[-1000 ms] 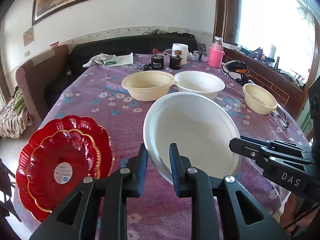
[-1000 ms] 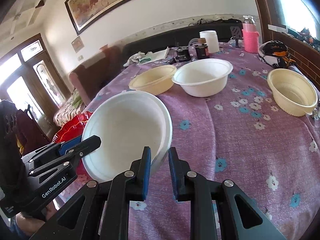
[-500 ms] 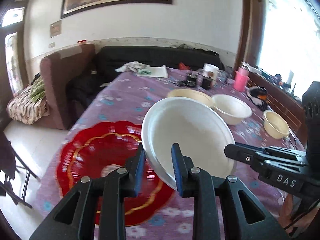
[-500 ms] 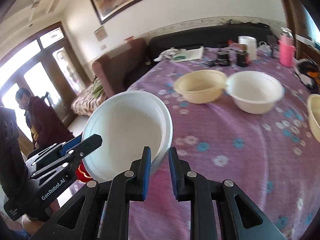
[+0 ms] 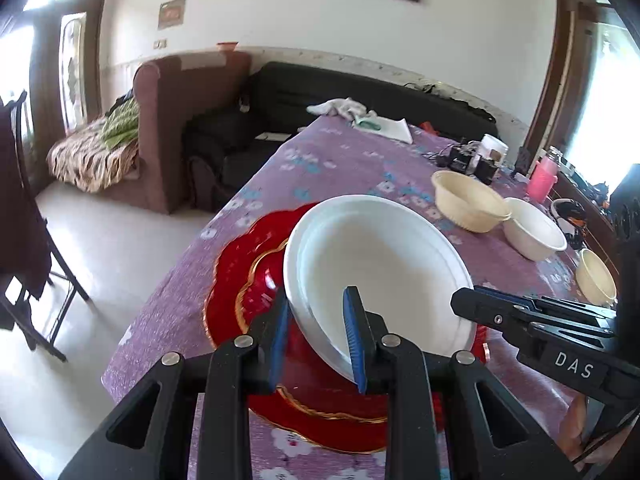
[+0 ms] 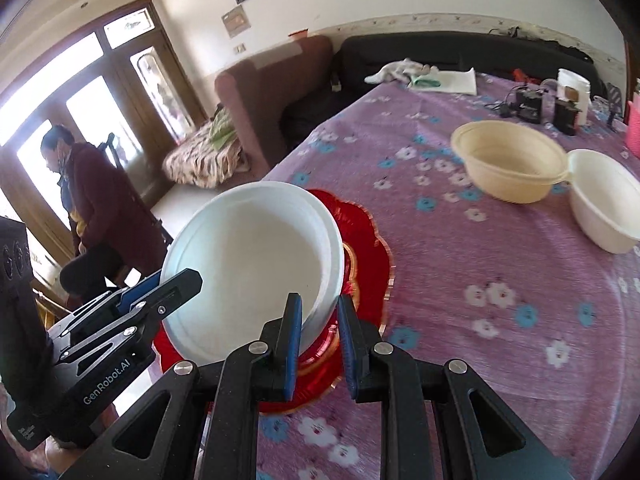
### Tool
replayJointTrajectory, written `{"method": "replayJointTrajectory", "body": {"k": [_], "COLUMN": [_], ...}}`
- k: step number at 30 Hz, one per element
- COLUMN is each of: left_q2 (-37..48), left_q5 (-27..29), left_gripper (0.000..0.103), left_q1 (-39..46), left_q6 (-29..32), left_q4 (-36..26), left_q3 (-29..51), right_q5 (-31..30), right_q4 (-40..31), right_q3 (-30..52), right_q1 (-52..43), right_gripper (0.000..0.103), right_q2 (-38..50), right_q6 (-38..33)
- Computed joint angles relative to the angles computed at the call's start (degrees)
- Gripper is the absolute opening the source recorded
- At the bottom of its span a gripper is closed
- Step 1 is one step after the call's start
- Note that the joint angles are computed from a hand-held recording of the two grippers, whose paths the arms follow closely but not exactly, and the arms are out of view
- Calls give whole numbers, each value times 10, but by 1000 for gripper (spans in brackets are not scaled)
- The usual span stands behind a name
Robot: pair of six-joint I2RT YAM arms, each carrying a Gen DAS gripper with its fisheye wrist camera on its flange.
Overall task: Organize plates and bowls
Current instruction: 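Carry the white plate over the red plates and lower it onto them, then open the right gripper and pull it away from the white plate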
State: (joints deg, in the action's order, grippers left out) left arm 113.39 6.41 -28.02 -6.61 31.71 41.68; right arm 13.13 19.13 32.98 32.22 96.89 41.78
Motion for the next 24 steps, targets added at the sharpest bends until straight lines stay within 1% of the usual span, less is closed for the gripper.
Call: {"method": "replayJointTrajectory", "body": {"k": [4, 7, 12, 14, 15, 16, 18, 24], "left_q2": [18, 31, 37, 36, 34, 32, 27, -5], "left_q5": [9, 16, 12, 11, 11, 11, 8, 9], "left_gripper": [24, 24, 24, 29, 34, 39, 42, 44], "left_q1": [9, 14, 11, 13, 15, 16, 17, 15], "left_q6": [1, 0, -7, -10, -11, -12, -14, -22], "left_q4": [-3, -8, -9, -9, -8, -6, 0, 24], "left_q3": [12, 20, 26, 26, 25, 23, 17, -12], "right_q5": [-4, -11, -21, -21, -22, -22, -23, 11], "right_q4": [-4, -4, 13, 13, 13, 18, 39, 71], "right_q3": [25, 30, 29, 31, 31, 27, 10, -58], "right_q1": [1, -4, -10, -10, -11, -11, -13, -8], "right_gripper": [20, 20, 21, 22, 26, 34, 42, 42], "right_q2": [33, 46, 59, 60, 59, 57, 47, -20], "right_q6": [2, 2, 4, 1, 0, 1, 3, 22]}}
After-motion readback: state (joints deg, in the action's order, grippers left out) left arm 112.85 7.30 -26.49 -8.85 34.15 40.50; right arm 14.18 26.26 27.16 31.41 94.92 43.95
